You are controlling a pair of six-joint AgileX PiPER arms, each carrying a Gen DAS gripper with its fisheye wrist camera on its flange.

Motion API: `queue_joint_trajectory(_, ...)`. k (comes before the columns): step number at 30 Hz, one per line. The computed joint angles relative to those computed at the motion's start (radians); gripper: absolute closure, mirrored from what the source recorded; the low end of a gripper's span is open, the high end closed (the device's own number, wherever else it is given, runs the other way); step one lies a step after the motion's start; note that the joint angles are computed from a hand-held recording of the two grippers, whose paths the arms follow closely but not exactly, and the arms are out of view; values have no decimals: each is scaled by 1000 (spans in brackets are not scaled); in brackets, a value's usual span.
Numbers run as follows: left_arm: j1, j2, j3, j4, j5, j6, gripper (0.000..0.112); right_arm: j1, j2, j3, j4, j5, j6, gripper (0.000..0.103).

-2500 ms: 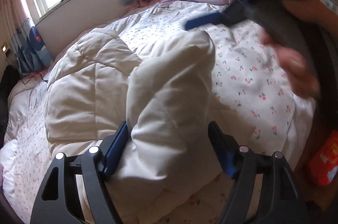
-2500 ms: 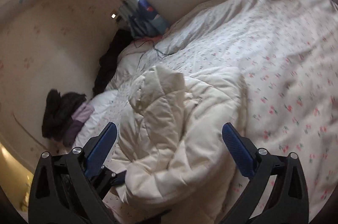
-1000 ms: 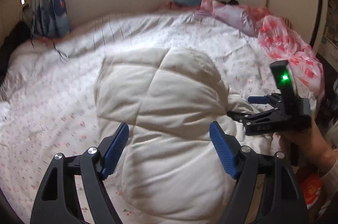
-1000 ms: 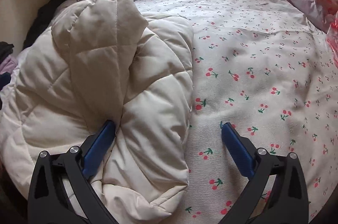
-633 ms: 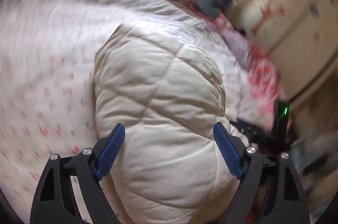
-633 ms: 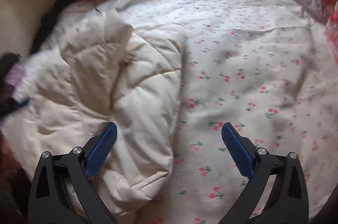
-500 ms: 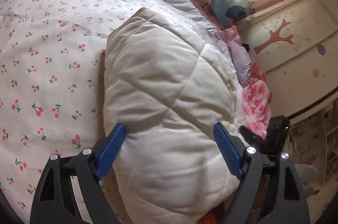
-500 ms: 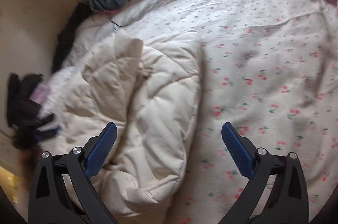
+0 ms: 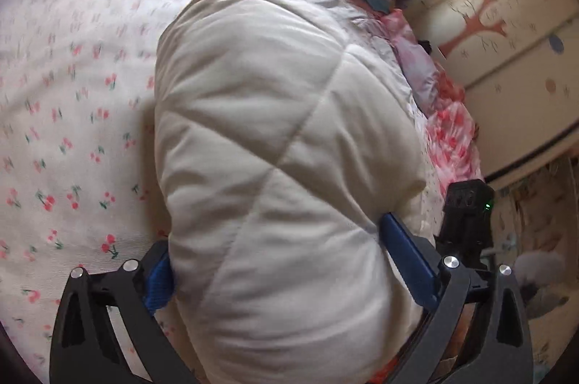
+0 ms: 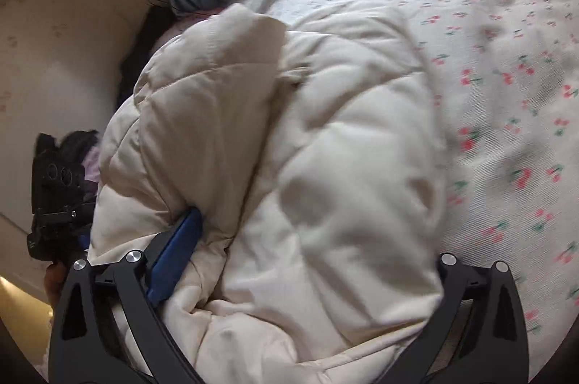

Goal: Fold large clothes

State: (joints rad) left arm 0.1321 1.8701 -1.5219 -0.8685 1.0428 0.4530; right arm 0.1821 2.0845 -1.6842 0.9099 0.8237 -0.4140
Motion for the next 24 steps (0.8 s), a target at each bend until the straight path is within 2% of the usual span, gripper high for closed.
queue_joint_trajectory(1, -10, -54, -5, 62, -2, -21, 17, -1, 0, 33, 88, 21, -64, 8)
queue_joint_trajectory(3, -29, -123, -26, 203, 14, -65, 17, 21, 6, 75, 144, 75, -146, 8)
queue_joint_trajectory(6, -74, -152, 0, 393, 28, -126, 17, 47, -35, 110, 21, 64, -128, 9)
queue_joint_trajectory(7, -85, -155, 40, 425, -9, -143, 17, 46, -70, 136, -28, 29, -85, 9)
queue_joint_trajectory(10, -100, -182, 128, 447, -103, -193, 17, 42, -249, 240, -266, -173, 143, 9)
queue_joint_trajectory(12, -125, -202, 160, 472, -149, -222, 17, 63, -296, 193, -375, -206, 227, 9)
queue_joint_trajectory(15, -187, -223, 167, 573, -179, -299, 17, 138, -196, -83, -455, -100, 283, 7)
queue_joint_trajectory(16, -207, -223, 158, 603, -180, -321, 17, 166, -140, -183, -496, -35, 327, 7)
queue_joint_trajectory(17, -204, -214, 144, 604, -173, -313, 17, 201, -59, -283, -566, 7, 390, 7)
queue_joint_trajectory(18, -193, -199, 127, 591, -166, -295, 17, 213, 37, -383, -597, 74, 422, 7)
queue_joint_trajectory(19, -177, -194, 131, 561, -163, -264, 16, 209, 136, -445, -587, 102, 419, 7)
queue_joint_trajectory(21, -130, -164, 127, 493, -142, -173, 16, 168, 243, -463, -452, 50, 399, 5)
queue_joint_trajectory(22, -86, -163, 139, 427, -128, -109, 16, 156, 239, -425, -407, 11, 356, 6)
queue_joint_trajectory(24, -29, -120, 112, 313, -69, -56, 16, 166, 227, -421, -435, 7, 338, 6)
